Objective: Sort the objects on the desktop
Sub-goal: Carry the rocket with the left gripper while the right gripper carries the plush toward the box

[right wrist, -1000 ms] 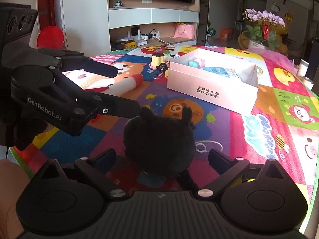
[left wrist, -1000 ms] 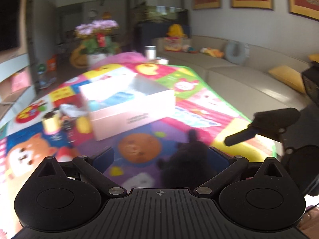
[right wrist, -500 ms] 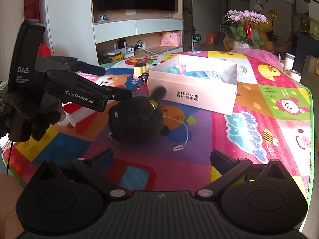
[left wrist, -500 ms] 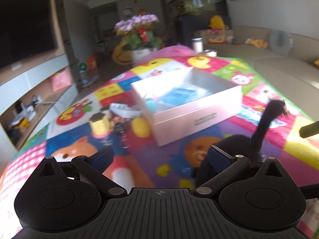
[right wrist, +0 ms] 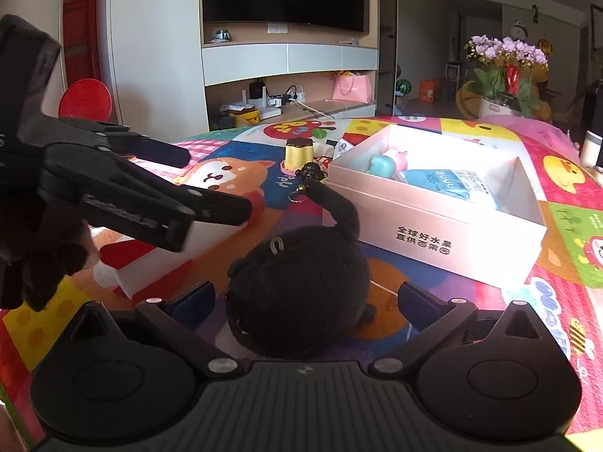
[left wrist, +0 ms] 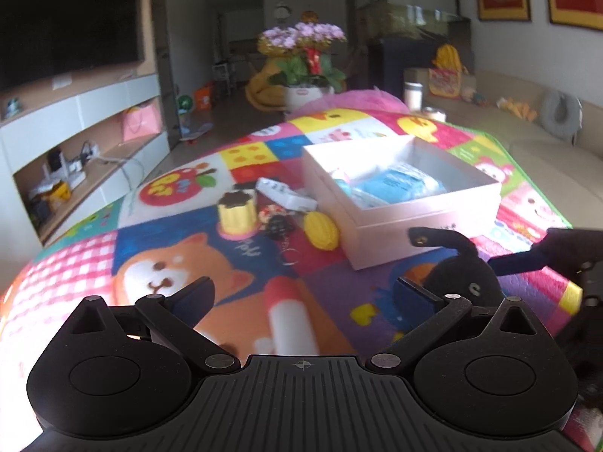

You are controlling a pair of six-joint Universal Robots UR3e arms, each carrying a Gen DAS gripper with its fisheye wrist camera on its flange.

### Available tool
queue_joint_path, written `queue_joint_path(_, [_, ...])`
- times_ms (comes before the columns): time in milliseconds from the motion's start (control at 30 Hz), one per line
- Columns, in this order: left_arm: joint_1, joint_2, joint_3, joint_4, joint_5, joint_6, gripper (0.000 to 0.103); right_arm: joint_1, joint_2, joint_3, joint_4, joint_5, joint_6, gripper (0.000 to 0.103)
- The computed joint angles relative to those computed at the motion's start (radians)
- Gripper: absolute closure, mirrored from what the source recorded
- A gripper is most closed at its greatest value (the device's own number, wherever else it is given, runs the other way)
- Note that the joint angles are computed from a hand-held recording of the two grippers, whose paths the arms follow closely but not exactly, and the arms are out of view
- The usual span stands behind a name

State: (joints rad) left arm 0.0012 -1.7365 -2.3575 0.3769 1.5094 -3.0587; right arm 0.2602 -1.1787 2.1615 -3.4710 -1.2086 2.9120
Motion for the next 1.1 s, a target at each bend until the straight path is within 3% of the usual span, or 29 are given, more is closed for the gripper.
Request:
queue_joint_path(100, [0.082,0.088,-0.097,-0.036,-0.082,-0.008,0.000,0.010,0.046,-0.075,0.064,0.003,0.024,0.006])
queue_joint_path(133, [0.095,0.101,-0.121,-0.041,-0.098,-0.001,0.000,0.005,0.046,-0.084,0.095,0.022,0.024,0.019])
queue_joint_path(367, [0.029,-0.008,-0.148,0.044,-0.034,-0.001,0.001,-0.056,-0.069,0.070,0.077,0.062,0.046,0.021])
queue_joint_path(433, [-0.004,-0.037,-0.133,0.063,0.002,-0.005,0.008,-0.073,-0.137,0.160,0.043,0.036,0.028,0.021])
queue_joint_path(500, [-0.023,-0.046,-0.125,0.058,0.017,-0.006,0.036,-0.082,-0.198,0.240,0.000,-0.014,0.008,0.021])
queue_joint_path(633, [-0.033,-0.053,-0.137,0.080,0.025,0.000,0.040,-0.113,-0.271,0.365,-0.071,-0.063,-0.015,0.020])
queue_joint_path(700, [-0.031,-0.042,-0.152,0.079,0.035,0.015,0.058,-0.137,-0.281,0.388,-0.070,-0.045,-0.002,0.020])
queue_joint_path(733, [-0.026,-0.033,-0.163,0.079,0.039,0.023,0.061,-0.138,-0.274,0.388,-0.072,-0.045,0.008,0.020])
queue_joint_path(900, [0.020,0.007,-0.210,0.083,0.096,0.041,0.061,-0.135,-0.233,0.382,-0.107,-0.028,0.041,0.019])
queue_joint_path(1000, [0.070,0.049,-0.227,0.050,0.032,0.068,0.057,-0.109,-0.199,0.371,-0.140,-0.051,0.049,0.018])
queue_joint_path(1100, [0.047,0.011,-0.180,0.047,0.031,0.081,0.048,-0.088,-0.179,0.359,-0.152,-0.081,0.046,0.018])
